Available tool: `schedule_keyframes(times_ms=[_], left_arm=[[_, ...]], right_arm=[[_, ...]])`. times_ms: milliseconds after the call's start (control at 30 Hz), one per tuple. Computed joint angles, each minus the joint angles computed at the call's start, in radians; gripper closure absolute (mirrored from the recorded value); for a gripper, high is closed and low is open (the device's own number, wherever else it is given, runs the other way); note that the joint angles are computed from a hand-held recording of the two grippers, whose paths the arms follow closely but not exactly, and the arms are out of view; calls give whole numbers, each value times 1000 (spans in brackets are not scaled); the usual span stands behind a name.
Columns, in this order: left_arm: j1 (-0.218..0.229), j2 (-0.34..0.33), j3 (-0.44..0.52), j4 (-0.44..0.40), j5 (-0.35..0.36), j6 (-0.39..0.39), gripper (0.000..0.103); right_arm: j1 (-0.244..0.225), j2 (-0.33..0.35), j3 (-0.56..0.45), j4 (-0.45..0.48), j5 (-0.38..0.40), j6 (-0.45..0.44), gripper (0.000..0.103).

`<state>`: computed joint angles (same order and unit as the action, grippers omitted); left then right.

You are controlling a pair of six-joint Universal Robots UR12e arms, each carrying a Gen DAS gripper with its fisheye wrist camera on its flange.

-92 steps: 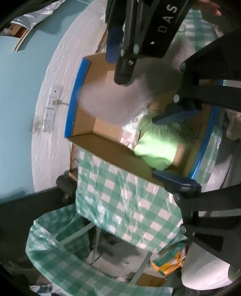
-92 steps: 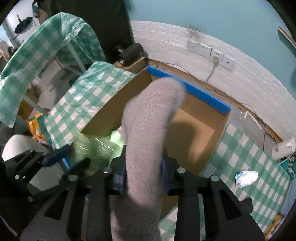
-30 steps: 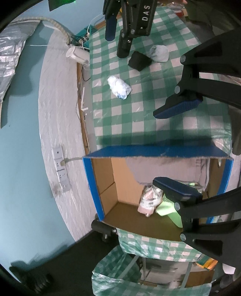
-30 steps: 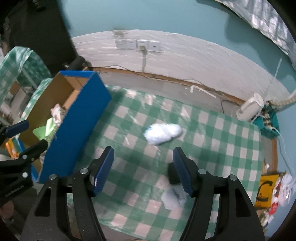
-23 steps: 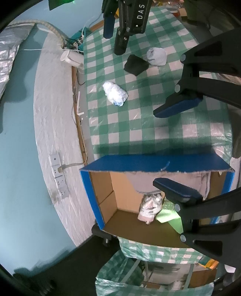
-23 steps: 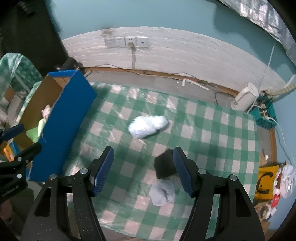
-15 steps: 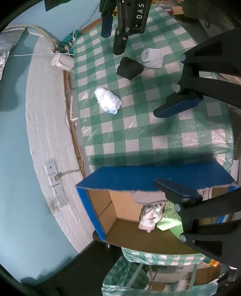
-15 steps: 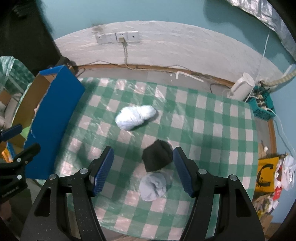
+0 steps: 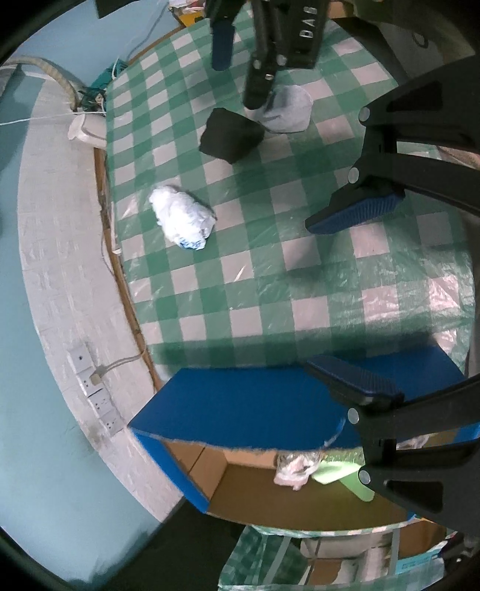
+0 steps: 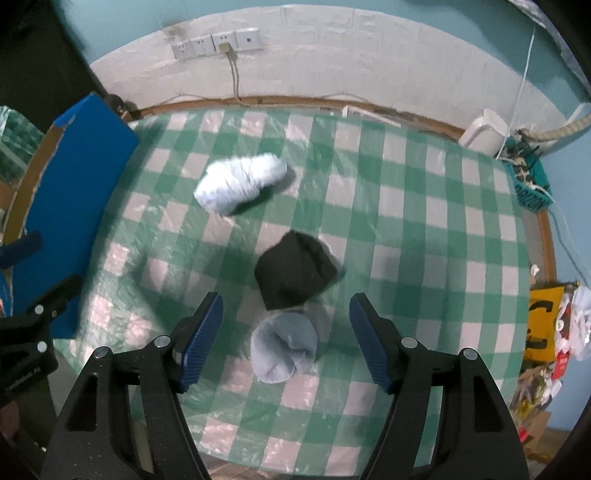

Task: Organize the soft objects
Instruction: 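Move both tools back over the black cloth and light blue sock, then grasp the light blue sock with the right gripper while the left grasps the black cloth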

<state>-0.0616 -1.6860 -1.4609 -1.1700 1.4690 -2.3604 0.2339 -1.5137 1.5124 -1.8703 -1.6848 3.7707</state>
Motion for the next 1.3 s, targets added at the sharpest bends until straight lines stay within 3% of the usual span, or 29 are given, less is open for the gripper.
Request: schedule_keyframes(times_ms=[533,600,633,700,767,900,1033,1300], left_arm=[[-40,-22,-21,0,52,5,33],[-43,-26,-18,-5,56,2,33],[-45,-29,-16,-9,57,-1,33],[-47,-33,-12,-15,58,-4,33],[-52,-37,-7,-21,57,-10,33],[-64,-43,5,-38,41,-10,33],[-78,-37,-3,-26,24,0,25],[-114,-35,-12,-24,-5,28,22]], right_arm=[[-5,8,59,29,71,-26,32],[-7,7,66,23,79,-35,41],[-9,6,70,19,86,-39,52],[-16,1,80,8,116,-45,60],[-18,-3,84,6,118,-59,74],[-26,-16,89,13,114,-63,79],[-49,-48,115,1,101,-44,79],[-92,-108,170,-24,74,11,79]])
